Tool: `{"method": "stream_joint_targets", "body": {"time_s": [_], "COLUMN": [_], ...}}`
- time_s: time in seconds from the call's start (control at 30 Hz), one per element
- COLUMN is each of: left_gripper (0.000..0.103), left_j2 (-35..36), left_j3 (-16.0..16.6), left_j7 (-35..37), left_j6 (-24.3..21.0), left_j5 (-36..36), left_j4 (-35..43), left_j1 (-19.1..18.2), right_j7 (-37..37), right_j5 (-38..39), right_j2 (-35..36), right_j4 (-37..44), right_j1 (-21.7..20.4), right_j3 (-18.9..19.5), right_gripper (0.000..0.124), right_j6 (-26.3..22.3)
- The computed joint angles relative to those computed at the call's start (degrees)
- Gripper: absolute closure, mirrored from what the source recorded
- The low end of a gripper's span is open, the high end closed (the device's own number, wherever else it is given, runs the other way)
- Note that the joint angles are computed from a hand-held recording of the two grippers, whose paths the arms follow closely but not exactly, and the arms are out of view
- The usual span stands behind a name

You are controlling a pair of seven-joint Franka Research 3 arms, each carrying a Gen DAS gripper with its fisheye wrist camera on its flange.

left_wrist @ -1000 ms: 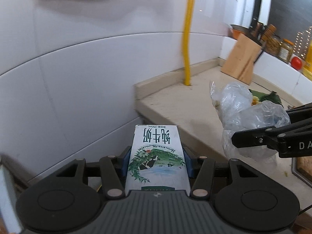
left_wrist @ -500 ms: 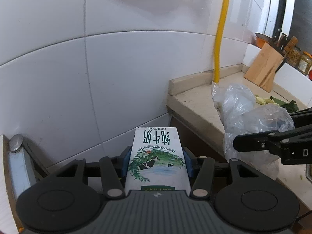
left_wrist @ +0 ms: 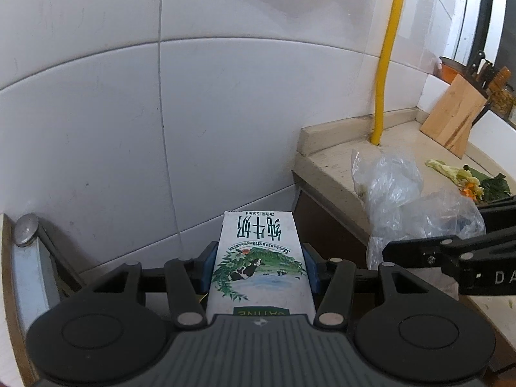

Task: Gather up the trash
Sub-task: 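Carry the milk carton and plastic bag with both grippers down to the black bin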

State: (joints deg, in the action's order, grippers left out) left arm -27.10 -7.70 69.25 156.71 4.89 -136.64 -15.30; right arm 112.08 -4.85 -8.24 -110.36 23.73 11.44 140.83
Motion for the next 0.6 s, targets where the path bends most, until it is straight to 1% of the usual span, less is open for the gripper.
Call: {"method": "stream_joint_targets", "body": {"time_s": [0.3,0.6], "left_gripper": [0.057,0.057], "left_j2": [2.04,4.36], "left_j3": [-1.07,-2.06], "left_j7": [-1.65,-3.73], "left_j6": [-1.21,-3.75], "left_j5": [1.81,3.88], "left_j4": [1.09,2.60], "left_j1": [1.51,2.83], "right_j7": [0.77,-0.24], "right_j5": [-0.06,1.13], "right_j2": [3.00,6.44], "right_j4": [2.32,4.63], "right_j1": [0.37,1.21], "right_j3": [-0.46,-1.57], "right_gripper": [0.090,0.089], "right_j6": [-1.97,-3.66]}}
